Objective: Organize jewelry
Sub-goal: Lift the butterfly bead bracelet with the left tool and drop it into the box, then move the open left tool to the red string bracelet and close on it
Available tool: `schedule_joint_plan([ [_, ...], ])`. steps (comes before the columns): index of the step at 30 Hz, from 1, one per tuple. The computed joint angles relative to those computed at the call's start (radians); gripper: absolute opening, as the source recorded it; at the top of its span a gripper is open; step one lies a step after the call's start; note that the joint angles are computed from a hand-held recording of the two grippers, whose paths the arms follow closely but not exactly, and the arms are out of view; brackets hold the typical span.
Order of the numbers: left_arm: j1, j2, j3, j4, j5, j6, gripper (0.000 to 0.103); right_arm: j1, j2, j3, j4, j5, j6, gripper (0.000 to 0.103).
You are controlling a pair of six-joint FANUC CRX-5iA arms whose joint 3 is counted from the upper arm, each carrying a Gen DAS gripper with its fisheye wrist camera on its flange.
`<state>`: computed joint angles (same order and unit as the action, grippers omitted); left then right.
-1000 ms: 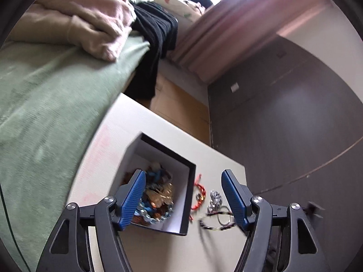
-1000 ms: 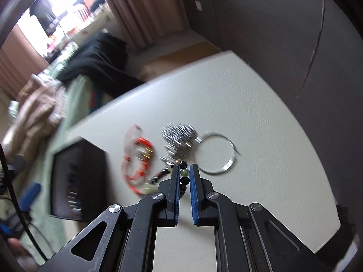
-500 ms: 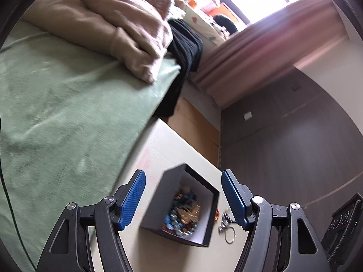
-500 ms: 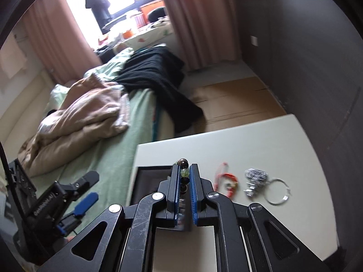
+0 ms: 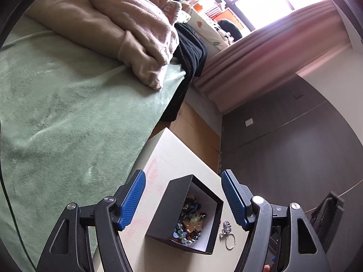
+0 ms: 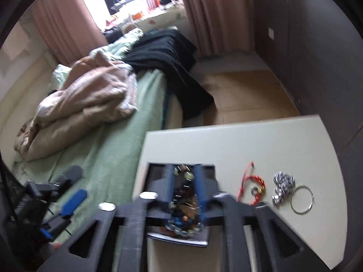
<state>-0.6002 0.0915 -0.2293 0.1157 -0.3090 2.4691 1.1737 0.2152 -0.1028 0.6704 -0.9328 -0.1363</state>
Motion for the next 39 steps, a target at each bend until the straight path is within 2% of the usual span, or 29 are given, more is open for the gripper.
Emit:
schedule_joint_plan([
  [2, -0.008, 0.007, 0.021, -0.036, -0.018, 0.028, 0.07, -0.002, -0.04, -0.068, 0.027, 0.035, -0.087, 0.048],
  [6, -0.033, 0.029, 0.073, -0.105, -0.066, 0.074, 0.07, 0.002, -0.13, -0.169, 0.038, 0.059, -0.195, 0.048],
  [10, -0.074, 0.06, 0.144, -0.189, -0.121, 0.129, 0.07, 0.037, -0.244, -0.286, 0.09, 0.031, -0.319, 0.049],
  [14, -0.134, 0.104, 0.24, -0.276, -0.201, 0.15, 0.07, 0.09, -0.344, -0.407, 0.147, -0.021, -0.5, 0.062],
  [17, -0.162, 0.142, 0.288, -0.257, -0.228, 0.083, 0.07, 0.091, -0.401, -0.464, 0.135, -0.013, -0.557, 0.062],
  [24, -0.227, 0.231, 0.43, -0.292, -0.328, 0.001, 0.07, 0.095, -0.476, -0.53, 0.103, -0.027, -0.612, 0.062],
  [29, -0.258, 0.319, 0.579, -0.311, -0.455, -0.116, 0.069, 0.085, -0.509, -0.567, 0.106, -0.007, -0.643, 0.062],
  [32, -0.26, 0.361, 0.629, -0.264, -0.484, -0.185, 0.063, 0.074, -0.53, -0.591, 0.113, 0.022, -0.674, 0.062],
  [36, -0.278, 0.464, 0.781, -0.258, -0.606, -0.263, 0.048, 0.052, -0.558, -0.643, 0.167, 0.09, -0.766, 0.062],
  [38, -0.277, 0.496, 0.822, -0.241, -0.63, -0.286, 0.044, 0.042, -0.571, -0.666, 0.184, 0.12, -0.798, 0.062],
  [39, -0.276, 0.519, 0.852, -0.228, -0.651, -0.302, 0.04, 0.037, -0.571, -0.668, 0.181, 0.125, -0.799, 0.062],
])
